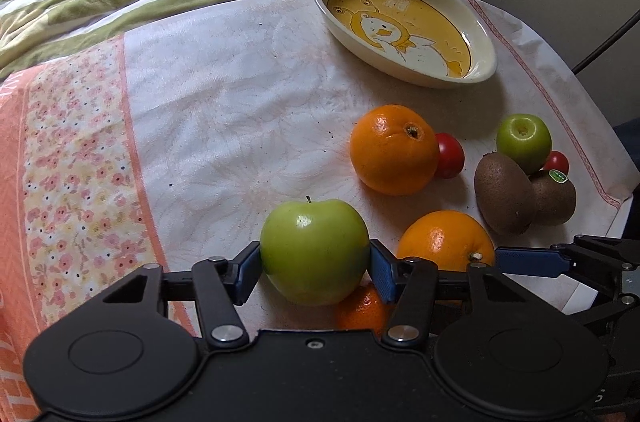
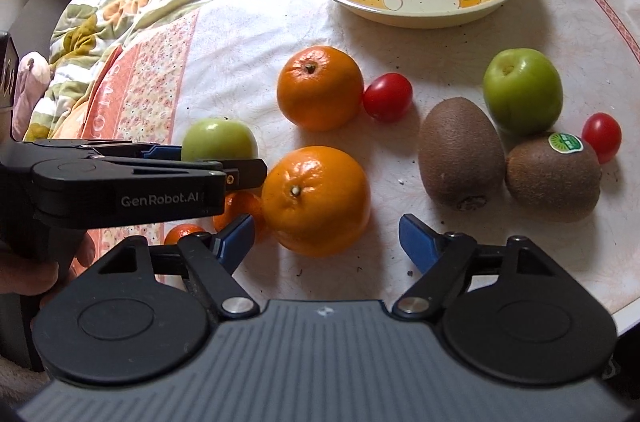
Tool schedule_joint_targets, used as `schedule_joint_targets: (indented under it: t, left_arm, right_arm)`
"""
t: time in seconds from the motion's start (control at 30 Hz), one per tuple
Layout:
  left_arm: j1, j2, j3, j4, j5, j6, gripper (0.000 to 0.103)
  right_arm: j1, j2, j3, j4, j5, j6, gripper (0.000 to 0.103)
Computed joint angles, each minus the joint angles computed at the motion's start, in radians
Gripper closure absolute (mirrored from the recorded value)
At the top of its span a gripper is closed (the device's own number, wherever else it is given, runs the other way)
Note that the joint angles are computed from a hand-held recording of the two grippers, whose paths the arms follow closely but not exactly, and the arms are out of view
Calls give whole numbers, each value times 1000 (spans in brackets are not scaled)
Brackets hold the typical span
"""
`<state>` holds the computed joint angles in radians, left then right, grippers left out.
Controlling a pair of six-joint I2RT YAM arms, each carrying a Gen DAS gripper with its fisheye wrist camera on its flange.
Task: Organize fruits
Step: 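Grasp the green apple with the left tool while the right tool grasps the large orange, then carry the apple and orange into the duck bowl and release both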
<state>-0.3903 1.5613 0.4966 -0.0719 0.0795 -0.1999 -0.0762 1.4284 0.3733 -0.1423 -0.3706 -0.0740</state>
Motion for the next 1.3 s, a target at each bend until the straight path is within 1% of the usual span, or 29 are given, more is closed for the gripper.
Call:
schedule_joint_targets:
  t: [0.13,0.2,0.47,0.53,0.57,0.8,0.93,1.07,1.2,1.3]
  left_arm:
    - [5,-35,-25,0,-20,11,43]
    - [18,-59,-39,-3,-24,16,43]
    - [61,-155,-72,-39,-43,34,43]
    - [61,-170,-77,-47,-47,33,43]
    - [64,-177,-79,-50,-45,34,43]
    - [46,-240,-103,-71,-54,18,43]
    - [32,-300,-102,-106,-65,2,43]
    - [9,-366,-89,-146,-89,-32,43]
    - [-32,-401,-46,-184,-133,-86,43]
    - [-75,-405,-7,-198,-185,-143,43]
  right_arm:
    - [22,9,-2,29,-3,15,11]
    - [34,24,3,40,0,15,16]
    - [48,51,13,71,4,34,19]
    - [49,61,18,74,9,41,22]
    - [53,62,19,75,17,45,25]
    - [49,38,13,66,23,40,26]
    - [29,-28,17,19,6,32,26]
    - [-7,-115,41,-53,-18,-8,26]
    - [-64,-167,89,-127,-48,-56,26]
    - [-134,-157,158,-188,-99,-119,26]
